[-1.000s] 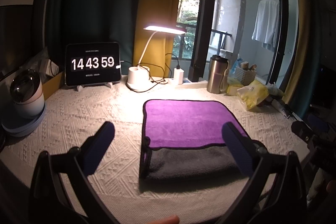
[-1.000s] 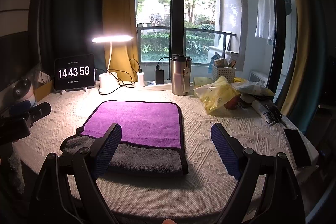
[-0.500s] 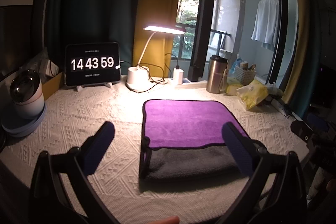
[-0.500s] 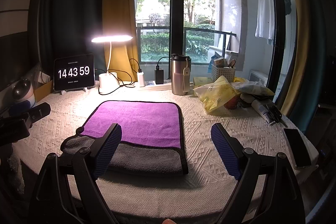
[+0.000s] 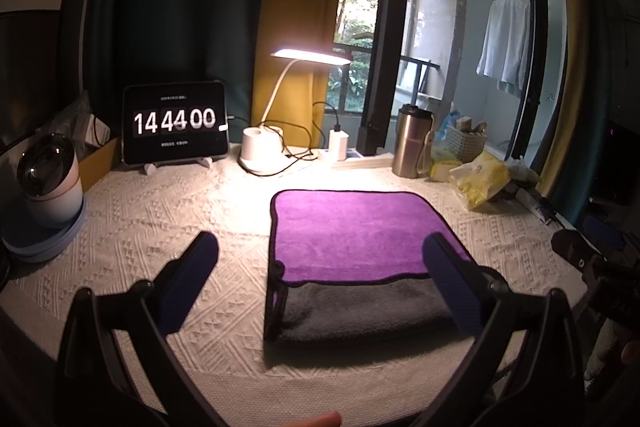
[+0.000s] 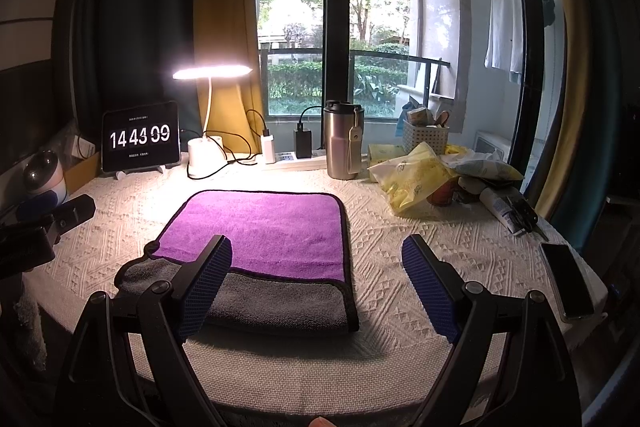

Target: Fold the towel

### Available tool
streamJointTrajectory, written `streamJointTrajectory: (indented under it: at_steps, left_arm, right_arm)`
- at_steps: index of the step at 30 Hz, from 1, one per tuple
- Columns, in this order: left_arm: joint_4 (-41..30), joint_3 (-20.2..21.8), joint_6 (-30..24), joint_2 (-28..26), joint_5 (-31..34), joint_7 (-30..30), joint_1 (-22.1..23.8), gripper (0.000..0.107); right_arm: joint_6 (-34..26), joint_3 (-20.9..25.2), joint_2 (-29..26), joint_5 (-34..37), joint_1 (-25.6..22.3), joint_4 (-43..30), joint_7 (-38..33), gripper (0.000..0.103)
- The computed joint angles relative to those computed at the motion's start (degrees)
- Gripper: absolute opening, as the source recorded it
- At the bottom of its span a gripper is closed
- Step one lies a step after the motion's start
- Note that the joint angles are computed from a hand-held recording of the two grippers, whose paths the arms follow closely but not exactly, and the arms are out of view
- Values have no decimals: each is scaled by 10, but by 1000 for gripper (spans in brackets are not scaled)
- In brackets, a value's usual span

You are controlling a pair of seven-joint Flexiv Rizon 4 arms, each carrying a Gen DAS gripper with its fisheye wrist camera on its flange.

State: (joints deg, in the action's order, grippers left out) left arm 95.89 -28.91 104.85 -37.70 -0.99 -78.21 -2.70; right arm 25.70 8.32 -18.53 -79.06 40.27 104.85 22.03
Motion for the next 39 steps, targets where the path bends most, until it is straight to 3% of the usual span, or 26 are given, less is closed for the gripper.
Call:
streamJointTrajectory:
  at_steps: [13,31,39]
  left_arm:
    - [-28,4,-36,-20,-20,26,-11,103]
    - [-97,120,-133,-52,-104,69,-109,102]
    - [-144,135,-207,-78,-134,82,-123,102]
  right_arm:
    - [24,-5,-9,23,-10,-3,-5,89]
    - [90,-18,-23,71,-38,6,-10,89]
    - [123,-27,-31,90,-53,8,-17,89]
